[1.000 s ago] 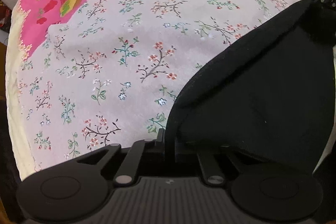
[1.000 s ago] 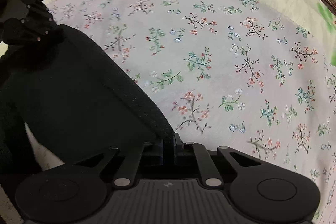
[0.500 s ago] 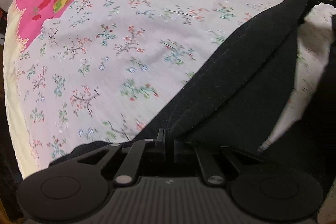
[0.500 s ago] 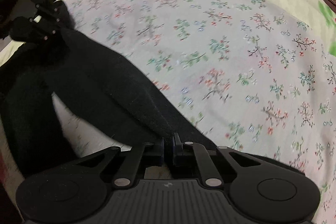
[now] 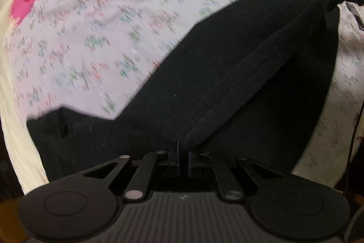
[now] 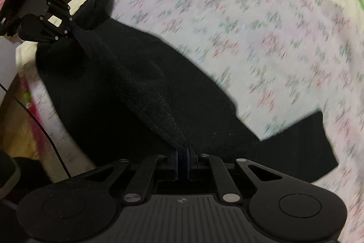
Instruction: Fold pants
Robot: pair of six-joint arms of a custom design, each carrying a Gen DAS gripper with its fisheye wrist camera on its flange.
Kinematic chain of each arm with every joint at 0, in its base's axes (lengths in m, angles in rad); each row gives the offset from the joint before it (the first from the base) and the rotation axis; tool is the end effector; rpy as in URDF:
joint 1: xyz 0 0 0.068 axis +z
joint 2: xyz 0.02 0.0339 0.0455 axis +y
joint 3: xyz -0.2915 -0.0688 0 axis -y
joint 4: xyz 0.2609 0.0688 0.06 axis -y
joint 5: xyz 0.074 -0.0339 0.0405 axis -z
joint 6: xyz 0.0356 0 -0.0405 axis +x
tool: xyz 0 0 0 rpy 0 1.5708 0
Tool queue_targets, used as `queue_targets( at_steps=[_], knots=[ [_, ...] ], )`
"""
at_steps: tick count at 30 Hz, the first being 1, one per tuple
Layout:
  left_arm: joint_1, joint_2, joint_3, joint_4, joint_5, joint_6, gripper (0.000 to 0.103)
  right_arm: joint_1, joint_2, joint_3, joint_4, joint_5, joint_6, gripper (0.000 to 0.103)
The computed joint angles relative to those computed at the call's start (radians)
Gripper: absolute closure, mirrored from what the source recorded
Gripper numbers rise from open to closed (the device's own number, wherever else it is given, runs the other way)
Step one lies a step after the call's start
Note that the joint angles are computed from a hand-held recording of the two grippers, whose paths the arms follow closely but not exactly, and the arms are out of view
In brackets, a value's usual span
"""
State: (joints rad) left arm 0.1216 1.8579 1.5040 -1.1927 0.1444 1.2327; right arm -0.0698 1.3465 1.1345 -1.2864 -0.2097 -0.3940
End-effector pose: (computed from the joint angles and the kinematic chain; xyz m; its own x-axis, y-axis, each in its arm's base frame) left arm 0.3686 0.0399 0.2497 -0.4391 0.8869 -0.1437 0.8975 0.4404 -0.0249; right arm 0.2307 -0.0087 0.2929 -0.9391 -0.3107 -0.1465 -0.3328 0.9286 0.1639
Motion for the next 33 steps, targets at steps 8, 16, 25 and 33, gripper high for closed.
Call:
queue_targets(
  at_steps=[8,16,25,33],
  knots=[
    [0.067,-0.153,-0.237,0.011,-0.04,0.012,0.087,0.107,-0.19,-0.211,-0.024,-0.019,0.165,0.103],
    [0.093,-0.192,-0.448,0.174,-0.086,-0.004,0.086,0.248,-0.254,-0.453,0.148,0.02,0.303,0.101],
    [0.104,-0.176,-0.457,0.213,-0.057,-0.081,0.084,0.312,-0.365,-0.482,0.168,0.079,0.524,0.091],
    [0.117,-0.216,-0.507,0.242,-0.06,-0.063,0.082,0.333,-0.522,-0.367,0.066,0.291,0.799,0.069]
  ],
)
